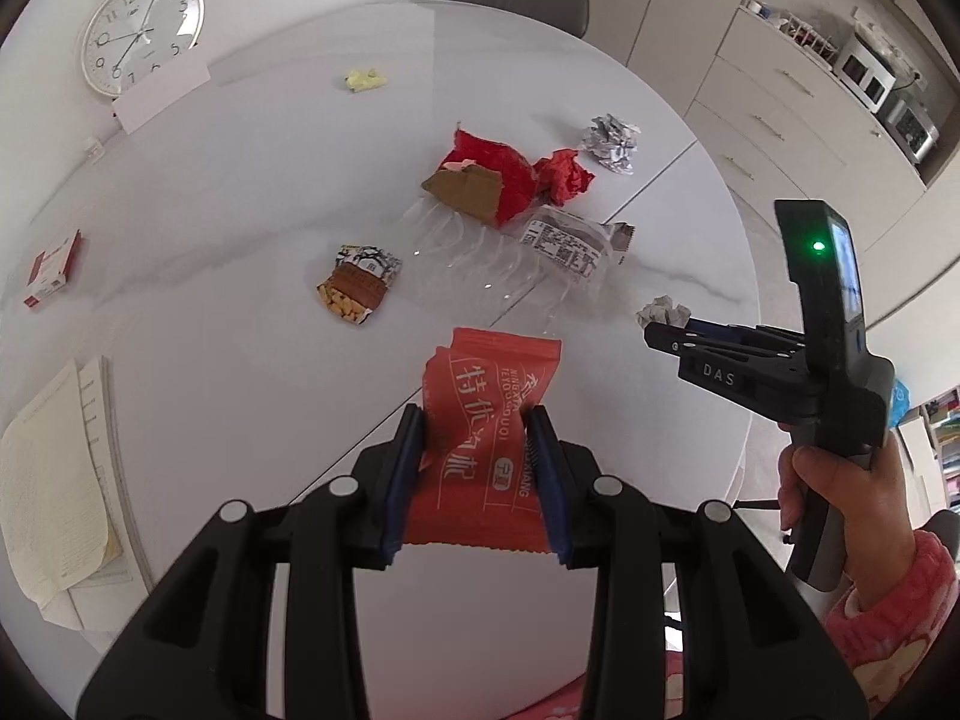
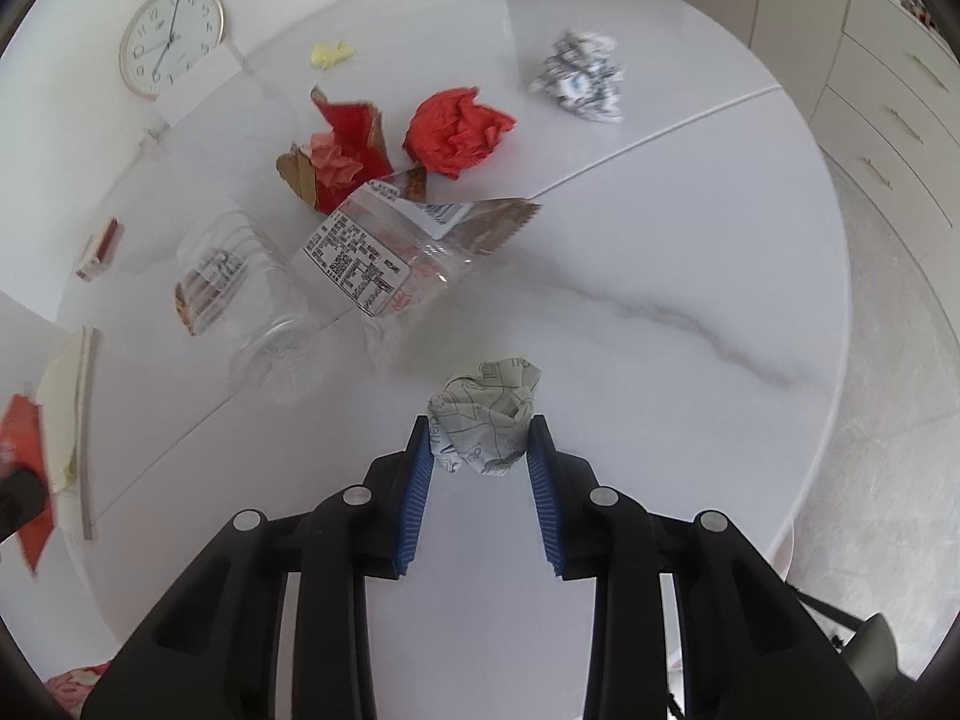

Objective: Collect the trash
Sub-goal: 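Drop the white paper into the white bin with the right tool, then drop the red snack packet into the white bin with the left tool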

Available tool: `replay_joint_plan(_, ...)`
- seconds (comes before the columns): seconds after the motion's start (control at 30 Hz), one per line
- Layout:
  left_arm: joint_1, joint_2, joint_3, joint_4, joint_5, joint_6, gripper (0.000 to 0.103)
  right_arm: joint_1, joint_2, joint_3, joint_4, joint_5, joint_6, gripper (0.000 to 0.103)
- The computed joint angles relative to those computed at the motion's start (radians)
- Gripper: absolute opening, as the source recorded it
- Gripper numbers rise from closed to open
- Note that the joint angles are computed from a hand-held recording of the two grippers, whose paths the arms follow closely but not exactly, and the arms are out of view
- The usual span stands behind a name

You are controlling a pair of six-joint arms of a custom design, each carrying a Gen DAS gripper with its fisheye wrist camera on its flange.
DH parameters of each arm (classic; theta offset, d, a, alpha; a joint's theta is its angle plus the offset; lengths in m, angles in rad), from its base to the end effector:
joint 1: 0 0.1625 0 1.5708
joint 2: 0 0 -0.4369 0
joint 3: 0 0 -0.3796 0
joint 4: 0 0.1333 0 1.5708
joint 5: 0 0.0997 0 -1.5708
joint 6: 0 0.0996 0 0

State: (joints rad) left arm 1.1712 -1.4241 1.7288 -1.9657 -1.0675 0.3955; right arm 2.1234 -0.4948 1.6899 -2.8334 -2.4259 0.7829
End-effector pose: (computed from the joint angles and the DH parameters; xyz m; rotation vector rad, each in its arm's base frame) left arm -0.0404 -0.5617 0.4029 0.9924 2.4423 -0.1204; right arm 0.3789 -0.5037 -0.0416 -0.3133 -2.3863 0.7428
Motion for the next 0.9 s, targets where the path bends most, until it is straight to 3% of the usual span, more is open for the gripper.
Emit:
replay_joint_plan(0.13, -0.027, -0.008, 0.031, 0.020, -0.050, 0.002, 0.035, 0.061, -0.086, 0.133, -0.042, -0.026, 0.111, 0.032)
replay_joint_plan(0.4, -0.108, -0.033, 0.129, 0.025, -0.115, -0.018, 0.035, 0.157, -0.238, 0.341, 0.077, -0.079, 0.415, 0.032)
replay_joint_plan(0.5, -0.135, -0.042, 0.160, 0.018, -0.122, -0.027, 0.035, 0.161, -0.262, 0.386, 0.084, -0.082, 0.462, 0.033)
replay_joint_plan(0.63, -0.165, -0.056, 0.196, -0.001, -0.123, -0.036, 0.035, 0.129, -0.259, 0.424, 0.064, -0.073, 0.456, 0.036)
replay_joint_plan(0.67, -0.174, -0.059, 0.205, -0.004, -0.121, -0.039, 0.035, 0.110, -0.257, 0.434, 0.067, -0.056, 0.450, 0.045)
replay_joint_plan(0.7, -0.180, -0.062, 0.213, -0.007, -0.119, -0.041, 0.035, 0.093, -0.253, 0.447, 0.057, -0.043, 0.451, 0.062)
replay_joint_plan(0.77, -0.196, -0.069, 0.233, -0.010, -0.113, -0.047, 0.035, 0.066, -0.253, 0.481, 0.034, -0.021, 0.478, 0.076)
replay_joint_plan(0.9, -0.226, -0.079, 0.267, -0.011, -0.115, -0.053, 0.035, 0.052, -0.288, 0.551, 0.011, 0.001, 0.553, 0.083)
